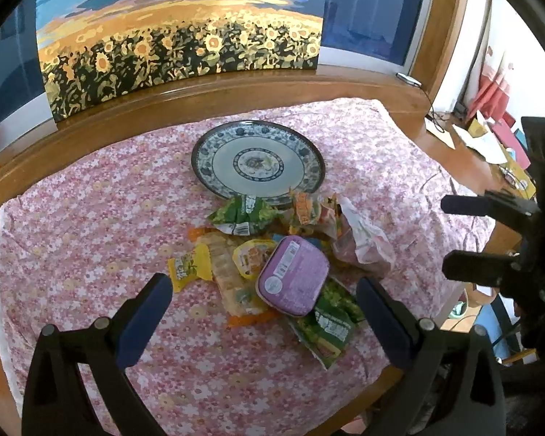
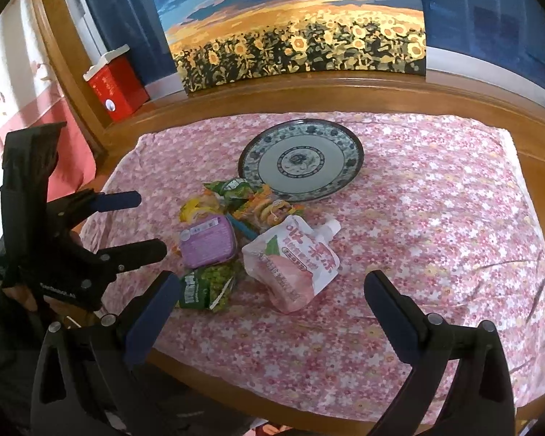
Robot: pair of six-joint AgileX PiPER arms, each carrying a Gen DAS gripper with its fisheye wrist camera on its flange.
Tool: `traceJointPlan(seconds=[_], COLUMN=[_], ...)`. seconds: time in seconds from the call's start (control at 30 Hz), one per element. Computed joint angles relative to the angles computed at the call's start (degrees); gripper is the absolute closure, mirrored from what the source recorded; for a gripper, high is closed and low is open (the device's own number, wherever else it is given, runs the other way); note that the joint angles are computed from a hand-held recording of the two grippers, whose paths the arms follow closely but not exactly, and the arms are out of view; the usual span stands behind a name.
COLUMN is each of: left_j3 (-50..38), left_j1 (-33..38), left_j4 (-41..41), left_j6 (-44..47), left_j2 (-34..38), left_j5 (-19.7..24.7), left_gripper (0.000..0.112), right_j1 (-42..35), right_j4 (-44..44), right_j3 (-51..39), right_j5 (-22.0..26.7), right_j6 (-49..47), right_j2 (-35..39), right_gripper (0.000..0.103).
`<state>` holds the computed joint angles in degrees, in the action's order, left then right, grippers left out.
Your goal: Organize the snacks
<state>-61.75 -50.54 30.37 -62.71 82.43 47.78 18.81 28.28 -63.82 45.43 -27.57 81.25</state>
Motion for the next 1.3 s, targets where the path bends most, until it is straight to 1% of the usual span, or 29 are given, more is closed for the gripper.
traceJointPlan(seconds=[0.07,0.2,0.3,0.5,0.67,1.3], left_j3=[-0.08,0.03,0.18,0.51,0.58,0.26], left_j1=[-0.2,-0.58,-0.56,-0.33,-0.5,1.44], left_j4=[0.05,0.07,0.15,0.32,1.44,-0.45], left_j6=[0.03,0.03,-0.06,-1.21,-2.34,1.01], left_j2=[0.08,0.12,0.07,-0.01,-0.11,0.82], left_j5=[0.15,0.19,-0.02,-0.3,0.16,-2.26], left_gripper=[0.009,0.009,0.009,0.009,0.009,0.009], right_j1=[0.62,1.62,2.18,1.86,2.52,2.5], right_j4=[-0.01,-0.04,-0.54,1.44,0.9,-0.44], right_j3=[0.82,0.46,0.35,0.18,0.05,-0.44], right_j5=[-1.75,-1.72,-1.57,-0.48,-0.15,0.35], right_j6=[-0.35,-0.45,-0.02,-1.15,-0.91,-0.26], right_j2=[-0.73,0.02,0.38,1.0,1.52,2.55], right_gripper=[0.0,0.0,0.0,0.0,0.0,0.0])
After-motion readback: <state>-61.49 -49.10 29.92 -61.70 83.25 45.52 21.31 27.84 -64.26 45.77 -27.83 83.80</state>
